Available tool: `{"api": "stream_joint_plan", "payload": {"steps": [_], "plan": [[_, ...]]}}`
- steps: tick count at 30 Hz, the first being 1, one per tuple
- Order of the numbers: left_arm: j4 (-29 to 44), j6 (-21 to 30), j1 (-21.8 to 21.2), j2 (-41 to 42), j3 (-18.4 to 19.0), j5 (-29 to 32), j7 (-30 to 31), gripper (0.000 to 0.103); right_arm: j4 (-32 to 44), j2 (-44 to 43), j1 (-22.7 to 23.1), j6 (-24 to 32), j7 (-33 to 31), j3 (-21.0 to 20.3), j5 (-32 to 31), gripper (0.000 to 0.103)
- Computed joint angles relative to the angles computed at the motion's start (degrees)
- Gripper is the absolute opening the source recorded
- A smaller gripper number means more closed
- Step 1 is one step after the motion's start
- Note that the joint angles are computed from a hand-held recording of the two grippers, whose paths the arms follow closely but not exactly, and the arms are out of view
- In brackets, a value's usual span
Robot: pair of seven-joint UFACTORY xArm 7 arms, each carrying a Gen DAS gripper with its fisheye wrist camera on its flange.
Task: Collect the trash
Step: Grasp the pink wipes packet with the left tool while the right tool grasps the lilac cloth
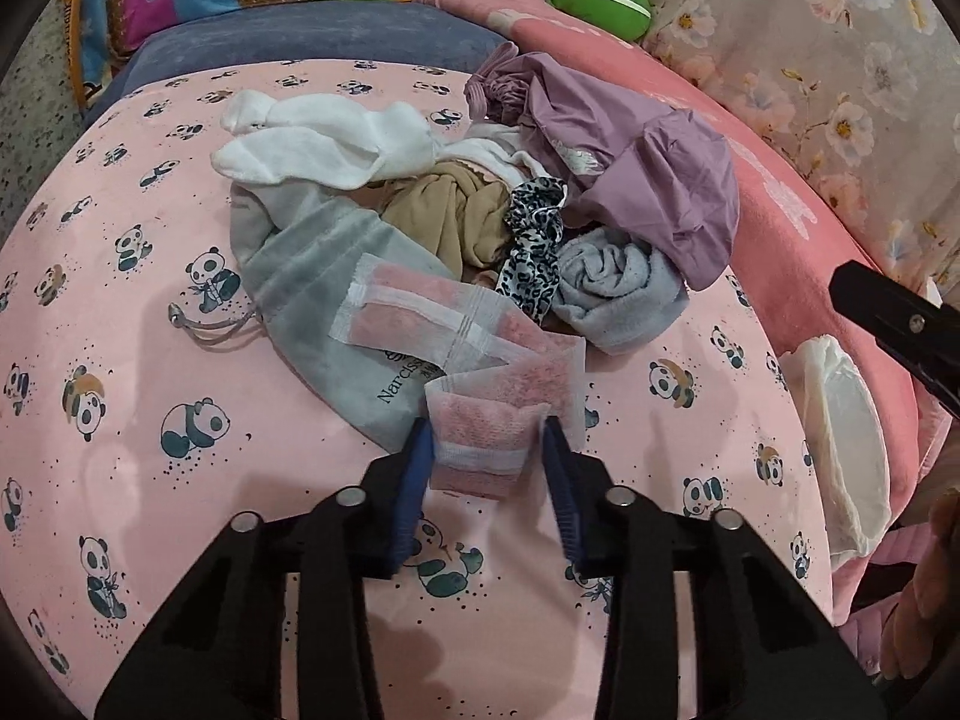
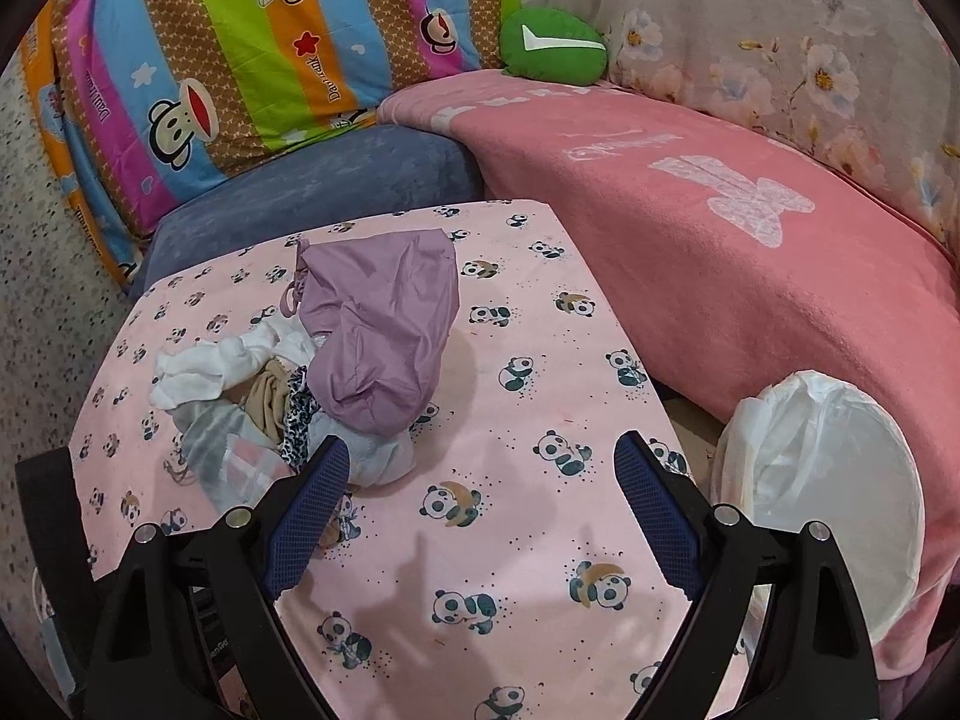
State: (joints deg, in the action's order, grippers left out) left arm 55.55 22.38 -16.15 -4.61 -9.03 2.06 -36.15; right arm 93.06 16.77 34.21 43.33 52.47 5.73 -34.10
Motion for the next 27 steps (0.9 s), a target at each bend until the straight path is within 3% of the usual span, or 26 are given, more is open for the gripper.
{"api": "stream_joint_plan", "payload": {"steps": [1,4,10,14,17,19,21,24,27], "plan": [[-0.44,-0.41,-0.03,-0.28,0.24,-0.72,0.82,0.023,0.77,0.65,-0.08,-0.03,-0.45,0.11,0.32,0.089],[-2.26,-1.49,-0.03,-2.28,0.56,-2.3,2.28,0.02,3.25,2.88,-0.22,-0.99,-2.63,0.25,1.96,0.089],[-2.8,-1.85,1.12,-4.55,0.76,-2.77,2.94,0.02,10.35,8.73,0.24,-2.18,-5.43,-1.02,6.34,0.087],[-2.45,-1.71,2.6,-5.55,0.18,-0.16,1.25,0.02,15.69,13.18,0.15,-1.94,-7.26,-1.95,10.44,0.081],[-1.72,-1.12,3.72,-5.73,-0.39,2.86,-0.53,0.02,18.9,16.07,-0.48,-1.38,-9.25,-1.86,14.14,0.067],[-1.35,-0.68,4.37,-5.78,-0.65,4.66,-1.84,0.02,19.26,16.96,-1.38,-2.21,-11.14,-1.05,17.34,0.045],[-1.05,-0.26,4.77,-5.79,-0.78,6.07,-2.86,0.02,19.07,17.3,-2.16,-2.92,-13.32,-0.18,20.45,0.012],[-0.2,0.33,4.94,-5.65,-0.89,7.32,-3.85,0.02,16.7,15.56,-1.55,-5.29,-13.94,-0.79,21.54,0.005],[0.96,0.96,4.92,-5.4,-1.07,8.53,-4.59,0.02,13.47,12.51,-0.69,-8.25,-13.19,-1.84,20.29,0.004]]}}
